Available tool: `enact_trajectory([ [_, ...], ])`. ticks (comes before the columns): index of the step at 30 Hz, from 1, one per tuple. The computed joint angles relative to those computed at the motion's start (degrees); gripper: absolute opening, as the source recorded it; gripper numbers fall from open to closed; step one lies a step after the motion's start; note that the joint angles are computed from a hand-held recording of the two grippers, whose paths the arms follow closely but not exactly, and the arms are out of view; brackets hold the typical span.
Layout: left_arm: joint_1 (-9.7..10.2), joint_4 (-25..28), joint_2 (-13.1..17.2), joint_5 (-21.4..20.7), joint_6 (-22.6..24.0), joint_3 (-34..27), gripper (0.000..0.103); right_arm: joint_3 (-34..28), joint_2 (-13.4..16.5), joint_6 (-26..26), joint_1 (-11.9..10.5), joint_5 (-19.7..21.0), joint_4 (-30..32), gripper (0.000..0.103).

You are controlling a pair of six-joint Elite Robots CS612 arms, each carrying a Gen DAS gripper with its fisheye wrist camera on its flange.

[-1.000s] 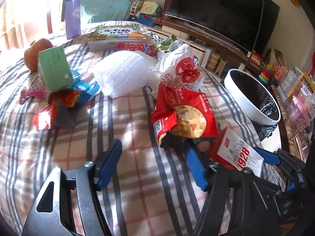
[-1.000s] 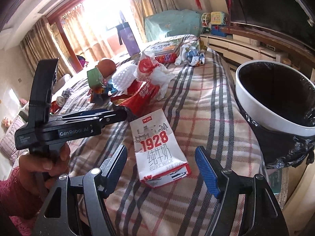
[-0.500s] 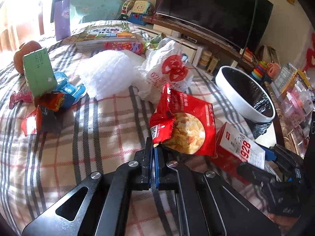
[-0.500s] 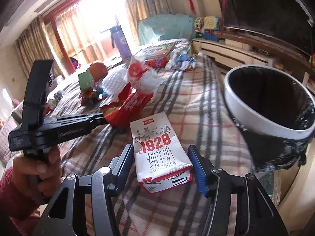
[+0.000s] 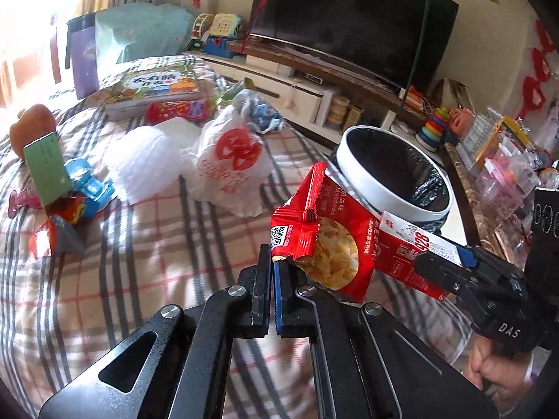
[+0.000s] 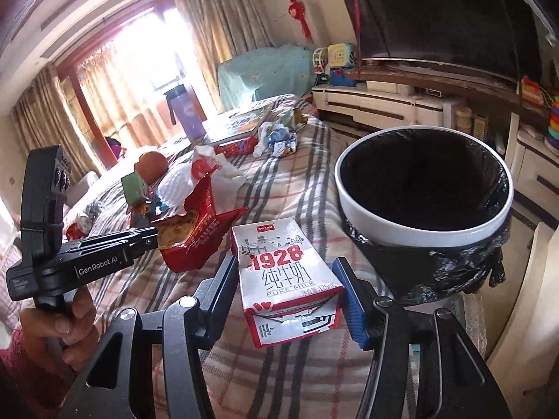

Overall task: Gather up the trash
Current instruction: 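Carry the chip bag and milk carton over the bin and release both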

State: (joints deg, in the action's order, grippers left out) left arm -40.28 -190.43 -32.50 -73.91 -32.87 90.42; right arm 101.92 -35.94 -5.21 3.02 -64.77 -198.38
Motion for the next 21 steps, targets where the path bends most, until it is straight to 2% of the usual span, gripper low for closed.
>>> enact_trajectory([
  [12, -0.61, 1.4, 0.5, -0.5, 2.2, -2.3, 0.001, 0.4, -0.2, 2.0, -1.2, -0.1, -2.9, 0.056],
  [21, -0.94, 2.5, 1.2, -1.1, 4.1, -4.9, 0.001, -0.2, -0.3, 3.8, -2.2, -1.9, -4.1, 0.056],
])
